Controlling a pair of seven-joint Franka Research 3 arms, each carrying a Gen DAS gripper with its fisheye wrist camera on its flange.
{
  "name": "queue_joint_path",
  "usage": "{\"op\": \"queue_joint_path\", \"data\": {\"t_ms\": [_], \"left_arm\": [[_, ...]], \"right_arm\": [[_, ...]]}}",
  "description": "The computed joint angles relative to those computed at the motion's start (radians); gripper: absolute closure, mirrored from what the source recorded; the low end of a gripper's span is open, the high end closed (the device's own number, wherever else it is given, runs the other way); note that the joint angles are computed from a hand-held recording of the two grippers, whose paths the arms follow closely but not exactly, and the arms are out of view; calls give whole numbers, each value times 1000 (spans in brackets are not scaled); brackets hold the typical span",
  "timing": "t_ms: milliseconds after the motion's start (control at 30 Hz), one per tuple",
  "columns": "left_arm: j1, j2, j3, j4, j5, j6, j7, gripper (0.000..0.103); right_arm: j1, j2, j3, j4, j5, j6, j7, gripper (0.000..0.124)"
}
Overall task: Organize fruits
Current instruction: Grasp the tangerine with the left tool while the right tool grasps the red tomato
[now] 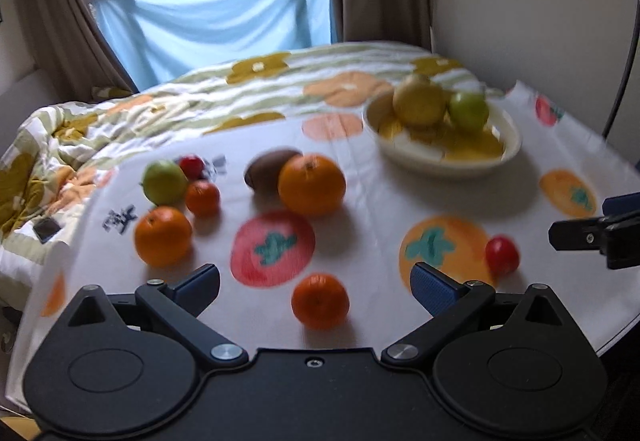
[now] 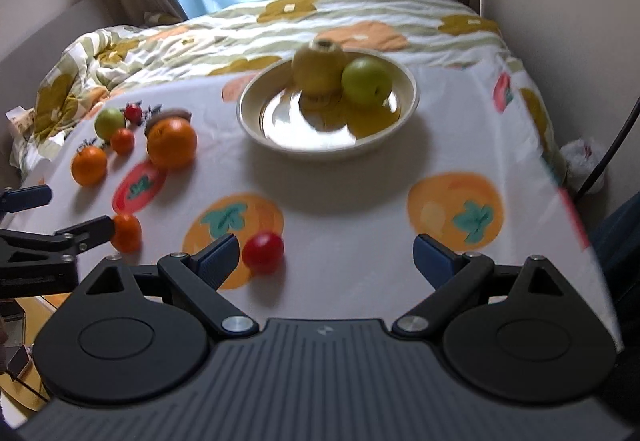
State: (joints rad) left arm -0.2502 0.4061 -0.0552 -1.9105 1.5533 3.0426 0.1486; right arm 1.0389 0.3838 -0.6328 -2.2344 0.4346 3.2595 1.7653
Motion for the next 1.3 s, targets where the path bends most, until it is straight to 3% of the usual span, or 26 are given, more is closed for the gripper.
{"op": "queue_joint_path", "data": {"t_ms": [133,233,300,433,500,533,567,700,1067,1100,1133,1167,1300], "left_arm": [[3,43,5,24,-19,15,38,8],[-4,66,20,43,3,35,14,12],[6,78,13,43,-59,44,80,25],[7,98,19,39,-186,69,205,30],[10,102,19,33,-243,82,258,48],[19,104,10,28,-282,88,295,51],[9,105,24,28,-291,103,292,60],[3,99,32,9,-375,117,373,61],[-51,70,97,-54,-526,147,515,61],[-58,68,106,-59,-537,152,523,61],[-66,65,115,-64,-548,156,529,61],[-72,63,120,-68,-563,156,538,61],[-90,46,137,-86,-619,155,577,61]], "right_arm": [[-132,23,151,24,17,42,-24,21],[-137,56,169,51,45,41,-48,21],[-153,71,191,66,58,44,-54,21],[-179,96,226,91,78,56,-68,21],[-193,101,242,100,81,55,-83,29],[-198,103,249,103,81,52,-89,33],[-196,107,248,108,82,48,-94,35],[-133,129,188,124,81,26,-88,43],[-57,181,94,169,-3,-19,-8,60],[-41,190,75,173,-11,-24,3,65],[-18,200,49,176,-20,-30,14,78],[-5,207,32,180,-32,-37,21,78],[-39,188,61,177,-55,-27,51,78]]}}
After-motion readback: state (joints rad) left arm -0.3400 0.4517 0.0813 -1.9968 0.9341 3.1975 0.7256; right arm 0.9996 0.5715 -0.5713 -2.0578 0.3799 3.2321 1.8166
